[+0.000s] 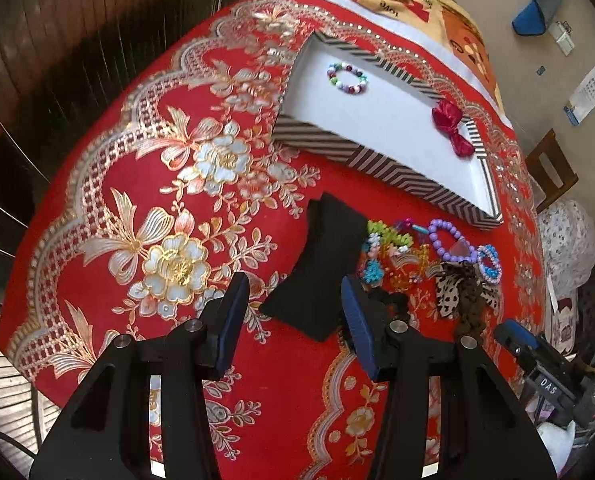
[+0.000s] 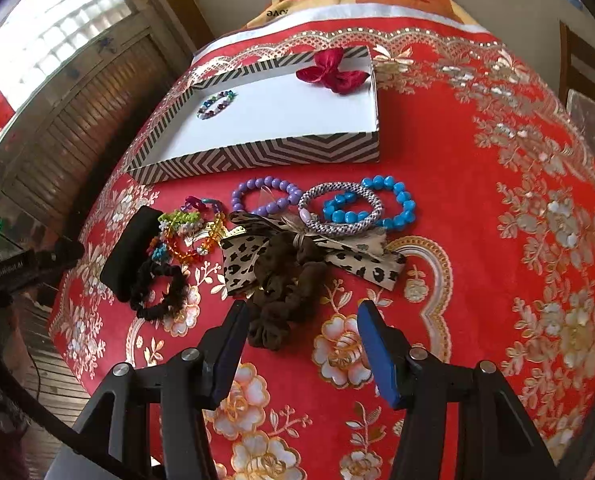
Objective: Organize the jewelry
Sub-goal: 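Grasp the black fabric pouch with the left gripper while the right gripper grasps the silver braided bracelet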
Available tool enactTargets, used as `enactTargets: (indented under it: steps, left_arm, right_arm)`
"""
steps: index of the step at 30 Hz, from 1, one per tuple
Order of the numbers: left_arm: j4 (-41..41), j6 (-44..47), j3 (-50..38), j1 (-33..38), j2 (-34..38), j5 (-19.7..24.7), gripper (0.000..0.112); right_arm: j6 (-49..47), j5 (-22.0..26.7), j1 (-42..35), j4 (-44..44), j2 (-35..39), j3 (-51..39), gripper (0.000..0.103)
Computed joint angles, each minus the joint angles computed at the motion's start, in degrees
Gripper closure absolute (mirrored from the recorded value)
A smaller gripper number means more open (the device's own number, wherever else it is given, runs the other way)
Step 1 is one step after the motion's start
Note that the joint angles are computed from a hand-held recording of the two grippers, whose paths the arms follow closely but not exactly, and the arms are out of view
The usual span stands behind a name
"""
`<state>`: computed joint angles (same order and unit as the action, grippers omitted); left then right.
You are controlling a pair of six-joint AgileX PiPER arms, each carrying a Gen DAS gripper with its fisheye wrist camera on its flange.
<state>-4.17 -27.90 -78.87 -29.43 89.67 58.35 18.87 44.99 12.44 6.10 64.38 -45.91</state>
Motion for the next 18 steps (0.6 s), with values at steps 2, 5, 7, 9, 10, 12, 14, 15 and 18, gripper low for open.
enactTargets:
  steps: [2, 5, 7, 9, 10, 12, 14, 15, 18]
  left_arm:
    - [-0.71, 0.81, -0.05, 0.11, 0.71, 0.13, 0.065]
    - [-0.72, 1.34, -0.44, -0.05, 1.82, 0.02, 0.065]
    - [-1.62, 3.02, -1.46, -0.09, 3.18, 0.17, 0.065]
    - [-1.81, 4.08, -2.68, -0.28, 4.62, 0.27, 0.065]
    - [-1.90, 4.50, -3.09, -0.33, 5.15, 0.18, 0.065]
    - [-2.94, 6.23, -4.86, -0.18, 7.23, 0.63, 0.065]
    - [-4.58, 8.05, -6.10, 0.16, 8.95, 1.08, 0.064]
    - [-4.81, 8.38, -6.61, 0.23, 9.60, 1.23, 0.064]
    - [-4.16, 8.80, -8.32, -0.05, 11.70, 1.88, 0.064]
  right_arm:
    - [-1.07, -0.65, -0.56, 1.32, 1.04, -0.17, 0.049]
    - [-1.34, -1.25, -0.74, 1.63, 2.49, -0.71, 0.049]
    - [-1.83, -1.43, -1.24, 2.32, 3.09, -1.08, 0.049]
    - [-1.57, -1.48, -1.52, 1.70, 3.49, -1.67, 0.049]
    - [-1.71, -1.46, -1.84, 1.54, 3.67, -2.00, 0.049]
    - [-2.34, -1.53, -3.11, 1.13, 4.28, -2.95, 0.049]
    - [-3.18, -1.60, -4.64, 0.80, 5.25, -4.01, 0.049]
    - [-3.65, -1.84, -5.75, 0.58, 6.09, -4.74, 0.049]
    - [-6.76, -2.75, -8.41, 1.62, 8.56, -6.38, 0.050]
